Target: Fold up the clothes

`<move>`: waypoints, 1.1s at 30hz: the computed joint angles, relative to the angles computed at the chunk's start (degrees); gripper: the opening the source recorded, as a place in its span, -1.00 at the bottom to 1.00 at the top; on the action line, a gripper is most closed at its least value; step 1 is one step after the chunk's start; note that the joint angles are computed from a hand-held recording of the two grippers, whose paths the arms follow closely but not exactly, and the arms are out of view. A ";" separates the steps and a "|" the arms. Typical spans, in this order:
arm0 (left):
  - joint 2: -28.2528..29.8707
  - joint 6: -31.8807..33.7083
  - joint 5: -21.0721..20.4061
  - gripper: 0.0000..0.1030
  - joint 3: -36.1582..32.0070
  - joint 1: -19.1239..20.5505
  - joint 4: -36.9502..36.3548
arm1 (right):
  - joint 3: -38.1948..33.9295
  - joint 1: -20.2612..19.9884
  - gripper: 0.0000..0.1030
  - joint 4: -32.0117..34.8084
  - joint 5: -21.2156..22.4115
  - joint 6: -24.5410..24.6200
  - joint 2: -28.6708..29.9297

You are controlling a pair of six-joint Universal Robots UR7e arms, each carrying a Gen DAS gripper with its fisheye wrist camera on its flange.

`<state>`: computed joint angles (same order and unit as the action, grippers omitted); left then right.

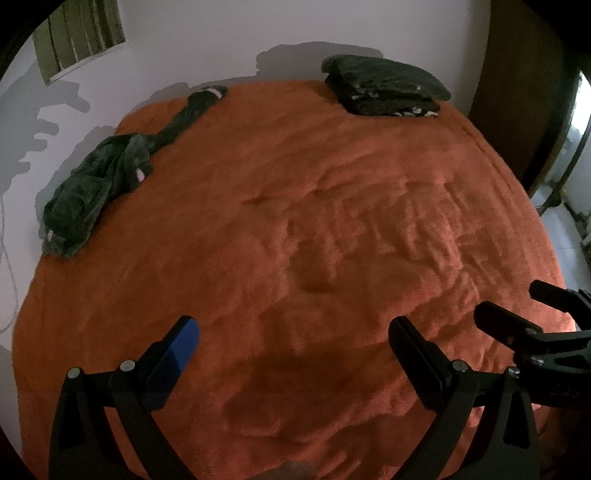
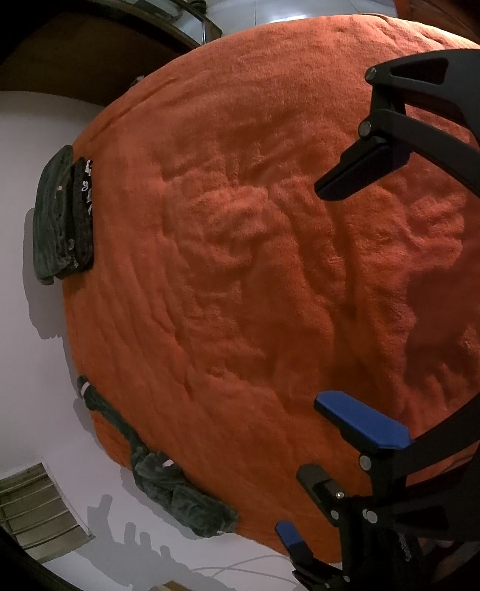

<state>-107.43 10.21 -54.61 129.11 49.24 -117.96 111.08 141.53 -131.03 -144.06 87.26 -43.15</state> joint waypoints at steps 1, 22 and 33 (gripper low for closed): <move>0.08 0.04 -0.04 0.99 -0.23 0.23 0.23 | -0.03 -0.04 1.00 0.08 -0.03 -0.05 -0.05; 1.32 1.79 0.37 0.99 0.63 1.81 -6.77 | 0.65 -0.70 1.00 -0.96 -1.44 -1.24 -0.04; 1.36 2.91 -1.72 0.99 0.34 2.98 -8.15 | 0.89 -1.00 1.00 -1.40 -1.19 -1.62 -0.20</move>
<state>-106.07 13.12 -56.33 129.45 52.22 -126.11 111.97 140.53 -132.43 -145.25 85.63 -43.35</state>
